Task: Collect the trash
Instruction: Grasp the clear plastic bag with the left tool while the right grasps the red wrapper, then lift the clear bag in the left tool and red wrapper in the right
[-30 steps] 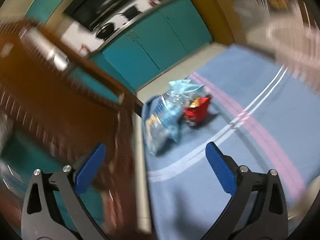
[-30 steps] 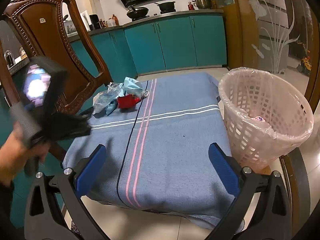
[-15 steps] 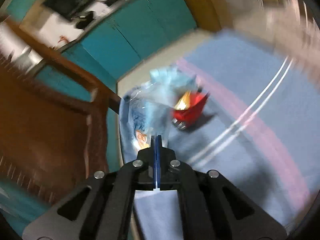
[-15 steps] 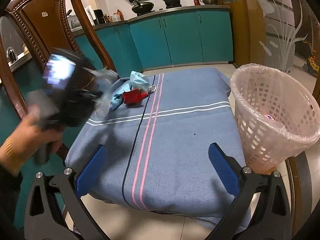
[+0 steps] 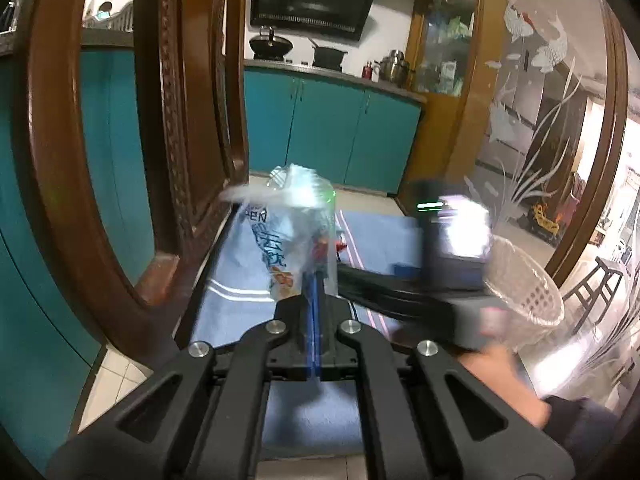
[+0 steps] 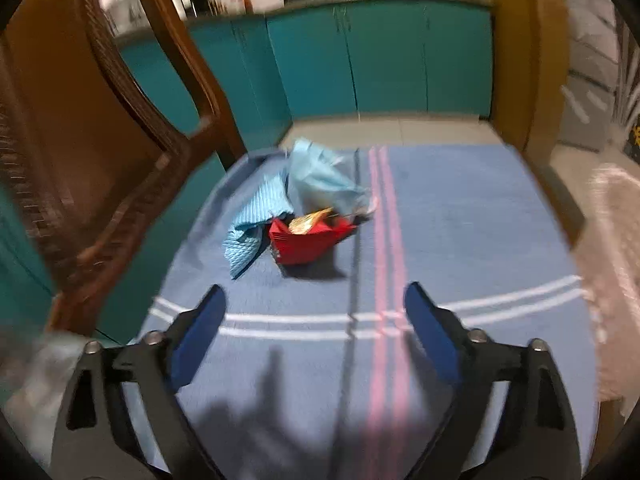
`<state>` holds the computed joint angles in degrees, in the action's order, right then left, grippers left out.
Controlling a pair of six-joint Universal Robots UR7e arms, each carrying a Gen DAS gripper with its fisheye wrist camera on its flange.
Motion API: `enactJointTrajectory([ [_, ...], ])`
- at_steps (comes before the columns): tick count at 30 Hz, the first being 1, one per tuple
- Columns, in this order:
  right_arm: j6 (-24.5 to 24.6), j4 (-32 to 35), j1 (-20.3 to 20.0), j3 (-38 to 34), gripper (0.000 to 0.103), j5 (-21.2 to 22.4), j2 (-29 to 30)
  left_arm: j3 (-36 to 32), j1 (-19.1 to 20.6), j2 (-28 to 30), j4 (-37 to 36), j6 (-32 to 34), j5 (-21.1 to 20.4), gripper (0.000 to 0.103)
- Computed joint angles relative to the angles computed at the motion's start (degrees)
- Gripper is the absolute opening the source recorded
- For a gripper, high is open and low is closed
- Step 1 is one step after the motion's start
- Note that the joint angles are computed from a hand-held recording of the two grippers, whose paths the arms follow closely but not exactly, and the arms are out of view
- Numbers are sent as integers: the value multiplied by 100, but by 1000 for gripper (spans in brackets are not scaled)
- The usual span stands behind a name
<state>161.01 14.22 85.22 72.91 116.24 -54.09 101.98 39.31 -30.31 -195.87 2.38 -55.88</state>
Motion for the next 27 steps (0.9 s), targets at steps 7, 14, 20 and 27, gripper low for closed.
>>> enactJointTrajectory([
  [7,322,1052,-73,-1300,26,91,789,177,85,-166,-125,40,-177,1],
  [14,-496,-493,-47,1566,24,-514,-1398,18,215,-104,263,25,-285,1],
  [20,-505,-1257,-288,3368,24,-836,-2936,-114,170,127,551,34,-426,1],
  [27,-626,-1350,-354,3660,24,-815,-3058,-301,132,309,954,-234,-429,1],
])
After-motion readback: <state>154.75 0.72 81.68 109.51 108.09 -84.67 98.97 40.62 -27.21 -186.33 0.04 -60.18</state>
